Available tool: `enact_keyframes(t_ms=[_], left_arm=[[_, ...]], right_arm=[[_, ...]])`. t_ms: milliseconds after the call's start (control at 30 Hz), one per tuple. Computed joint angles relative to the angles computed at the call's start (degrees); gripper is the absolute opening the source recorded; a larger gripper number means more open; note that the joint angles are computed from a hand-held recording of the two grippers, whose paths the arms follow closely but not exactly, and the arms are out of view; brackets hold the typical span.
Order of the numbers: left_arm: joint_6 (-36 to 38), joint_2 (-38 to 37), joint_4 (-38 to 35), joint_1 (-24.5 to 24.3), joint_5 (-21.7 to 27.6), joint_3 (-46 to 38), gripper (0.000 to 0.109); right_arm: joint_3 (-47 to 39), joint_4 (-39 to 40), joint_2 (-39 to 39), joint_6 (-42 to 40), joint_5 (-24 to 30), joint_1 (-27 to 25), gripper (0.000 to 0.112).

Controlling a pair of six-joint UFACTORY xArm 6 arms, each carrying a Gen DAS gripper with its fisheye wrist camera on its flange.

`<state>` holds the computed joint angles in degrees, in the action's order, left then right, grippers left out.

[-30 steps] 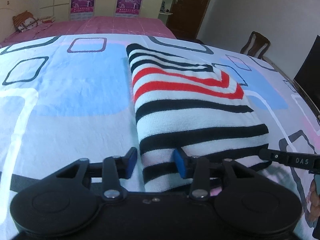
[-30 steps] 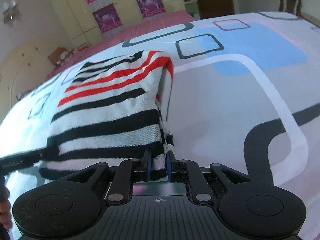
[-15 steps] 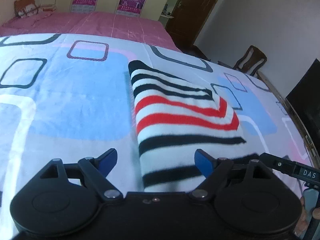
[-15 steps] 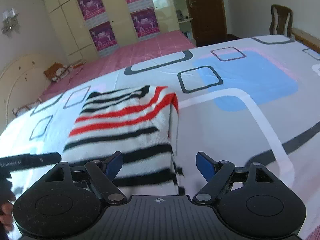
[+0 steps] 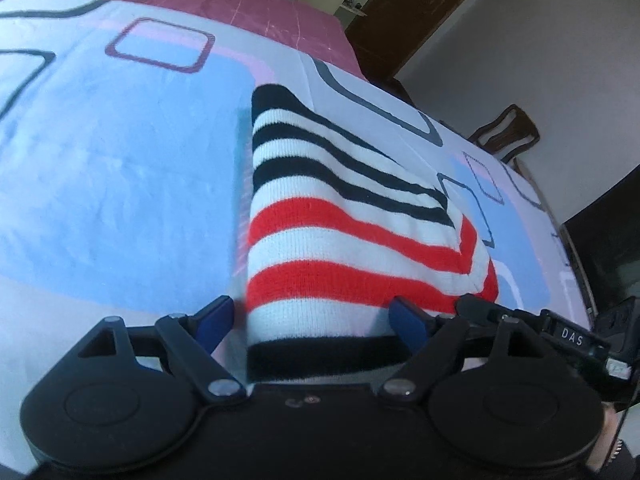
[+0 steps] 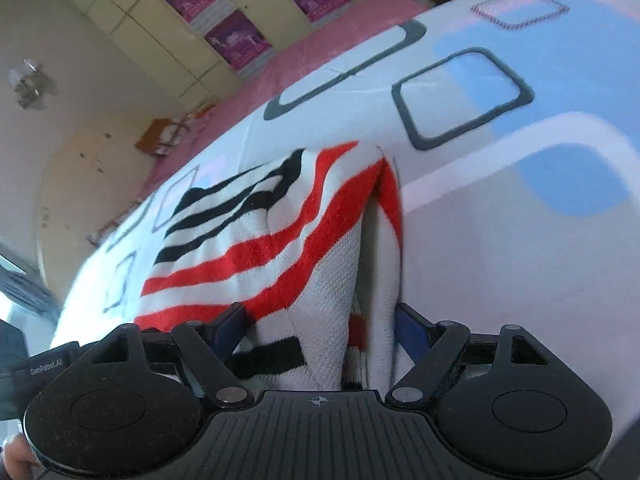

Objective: Fold small clothes

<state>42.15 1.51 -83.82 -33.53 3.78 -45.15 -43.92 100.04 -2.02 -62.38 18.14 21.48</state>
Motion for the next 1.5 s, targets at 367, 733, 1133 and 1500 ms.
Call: enact_keyframes(t_ms=[367,733,1133,1500], left_arm=[[4.9,-1.5,-3.3,-2.1,-2.7,-0.5,0.043],[-6.0,-15.7,12.6,2.0,-3.1,10.1,0.037],[2.9,-39.7,24.3,35.7,20.9,23.9,0.037],[19.5,-31.9,23.6,60.5,35.2,17.4,0.037]], right_arm=[[1.0,0.3,-1.2,2.4,6.9,-3.3,0.035],[0.7,5.6,-8.6,1.4,0.0,5.9,0.035],[-24.9,33.2,8.8,-16.2,-18.0,28.7,0.035],[-52.6,24.8,33.1,-2.4,-24.0,38.1,0.035]])
